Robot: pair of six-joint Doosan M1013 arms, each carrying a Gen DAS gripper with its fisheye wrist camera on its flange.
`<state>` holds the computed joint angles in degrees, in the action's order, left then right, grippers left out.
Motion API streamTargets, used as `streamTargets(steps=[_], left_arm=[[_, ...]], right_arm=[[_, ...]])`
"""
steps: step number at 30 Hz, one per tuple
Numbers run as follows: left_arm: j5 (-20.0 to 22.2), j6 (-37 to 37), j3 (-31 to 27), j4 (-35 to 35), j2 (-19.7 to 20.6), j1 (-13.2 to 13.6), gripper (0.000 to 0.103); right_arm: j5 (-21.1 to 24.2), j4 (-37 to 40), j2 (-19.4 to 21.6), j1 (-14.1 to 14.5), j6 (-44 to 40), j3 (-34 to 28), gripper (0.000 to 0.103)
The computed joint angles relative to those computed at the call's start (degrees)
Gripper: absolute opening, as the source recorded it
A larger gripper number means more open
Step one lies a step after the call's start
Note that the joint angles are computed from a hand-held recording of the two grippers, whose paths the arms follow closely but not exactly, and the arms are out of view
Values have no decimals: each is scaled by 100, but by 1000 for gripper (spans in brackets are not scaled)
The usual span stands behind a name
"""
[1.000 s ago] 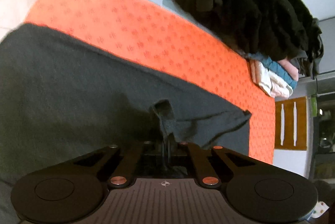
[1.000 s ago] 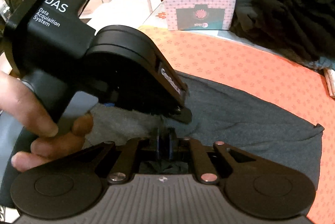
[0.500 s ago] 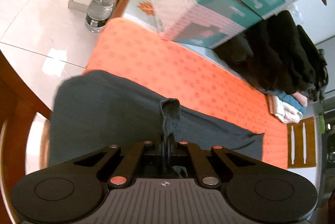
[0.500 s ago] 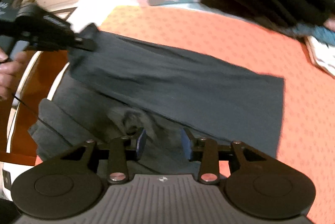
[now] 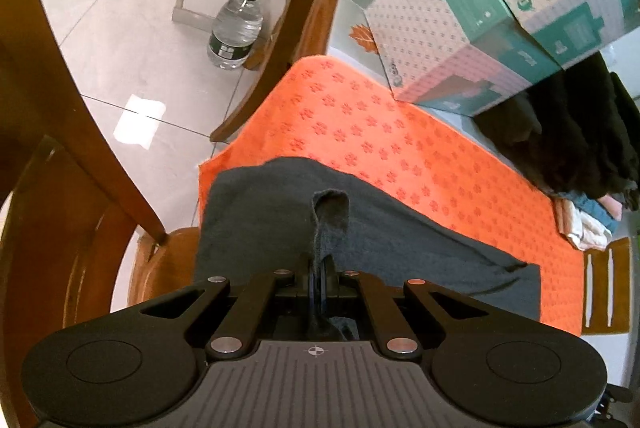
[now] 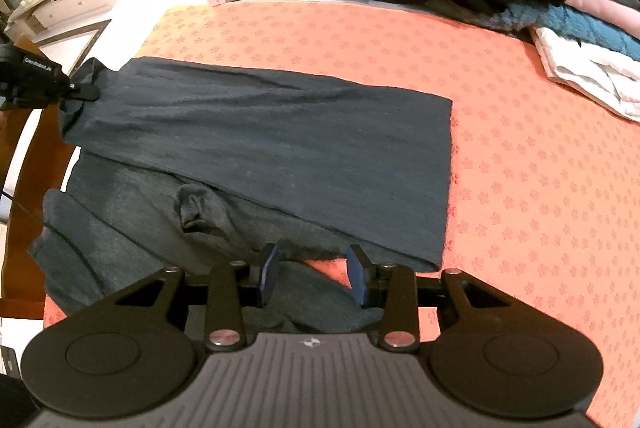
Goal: Fold clothes
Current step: 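Open the right gripper while the left gripper lays the leg end flat and opens, then move the right gripper to the trousers' folded edge and grasp it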
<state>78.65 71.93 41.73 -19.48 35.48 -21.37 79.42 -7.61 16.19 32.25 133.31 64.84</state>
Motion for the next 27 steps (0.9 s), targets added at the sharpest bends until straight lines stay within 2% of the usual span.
streamTargets(steps=[3,5,7,9,10,17,21,27], left_arm=[[-82,-35,8,113,-19,3,7],[-86,-85,-18,331,-31,-16,13],[-99,-123,1,497,-71,-22,29],[-126,-142,51,617,-128,-19,39],[-144,-152,88,674,-165,-18,41],[-214,-148,544,854,-573,-99,47],[-280,-147,910,973,-890,-224,53],[-342,-171,1498,1190,-1365,-559,56]], right_arm=[[7,10,-34,1,43,55,43],[14,11,-66,4,96,104,43],[20,4,-122,8,196,183,43],[9,7,-207,10,296,296,43],[7,7,-251,11,343,354,43],[-231,-42,-626,-77,790,872,43],[-521,-23,-805,-275,995,1156,43],[-972,210,-938,-619,825,1381,43]])
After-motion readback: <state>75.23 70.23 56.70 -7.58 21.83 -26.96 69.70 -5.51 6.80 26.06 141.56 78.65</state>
